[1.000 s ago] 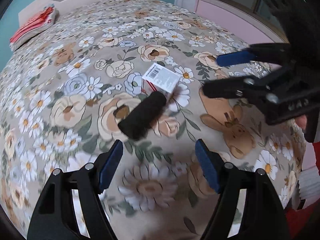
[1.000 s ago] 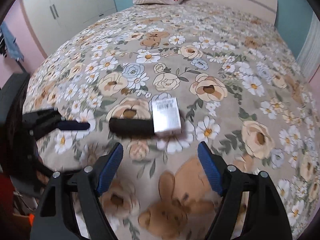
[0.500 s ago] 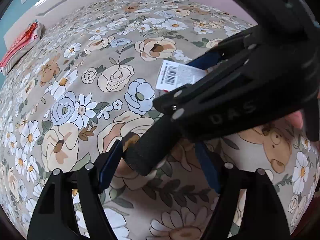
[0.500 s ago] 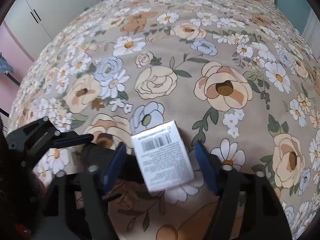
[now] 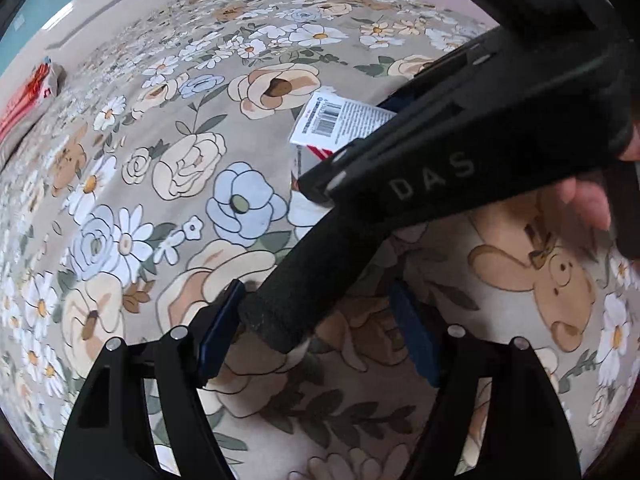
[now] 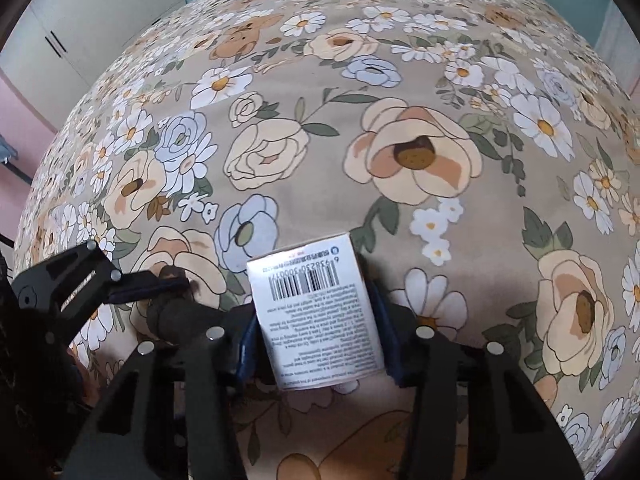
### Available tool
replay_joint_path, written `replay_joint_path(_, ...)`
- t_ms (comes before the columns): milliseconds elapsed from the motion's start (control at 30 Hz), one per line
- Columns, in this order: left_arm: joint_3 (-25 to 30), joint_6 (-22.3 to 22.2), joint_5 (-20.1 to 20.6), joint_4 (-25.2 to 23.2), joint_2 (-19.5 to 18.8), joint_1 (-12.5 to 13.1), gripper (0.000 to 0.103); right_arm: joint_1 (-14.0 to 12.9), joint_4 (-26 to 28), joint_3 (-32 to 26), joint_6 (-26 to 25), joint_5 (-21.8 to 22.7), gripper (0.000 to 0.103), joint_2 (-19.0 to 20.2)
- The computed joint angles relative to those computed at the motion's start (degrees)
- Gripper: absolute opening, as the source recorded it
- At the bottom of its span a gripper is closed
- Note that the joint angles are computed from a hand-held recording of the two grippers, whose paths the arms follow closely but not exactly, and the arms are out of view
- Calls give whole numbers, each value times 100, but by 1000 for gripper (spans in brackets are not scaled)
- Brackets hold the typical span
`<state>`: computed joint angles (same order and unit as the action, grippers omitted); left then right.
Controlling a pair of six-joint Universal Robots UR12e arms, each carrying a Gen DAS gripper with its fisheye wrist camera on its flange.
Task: Collect trash
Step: 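Grasp the white box with the right tool while the left tool grasps the black cylinder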
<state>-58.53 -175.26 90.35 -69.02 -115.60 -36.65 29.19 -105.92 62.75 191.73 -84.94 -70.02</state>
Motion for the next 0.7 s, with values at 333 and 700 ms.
replay_joint_path(333,-338,-597,-358,485,169,12,45,-116,-136,263,205,117,49,-184)
replay_joint_path(700,-858,-1300,-285,1151,461,-70,42,-187,-460,571,405,218,48,-468)
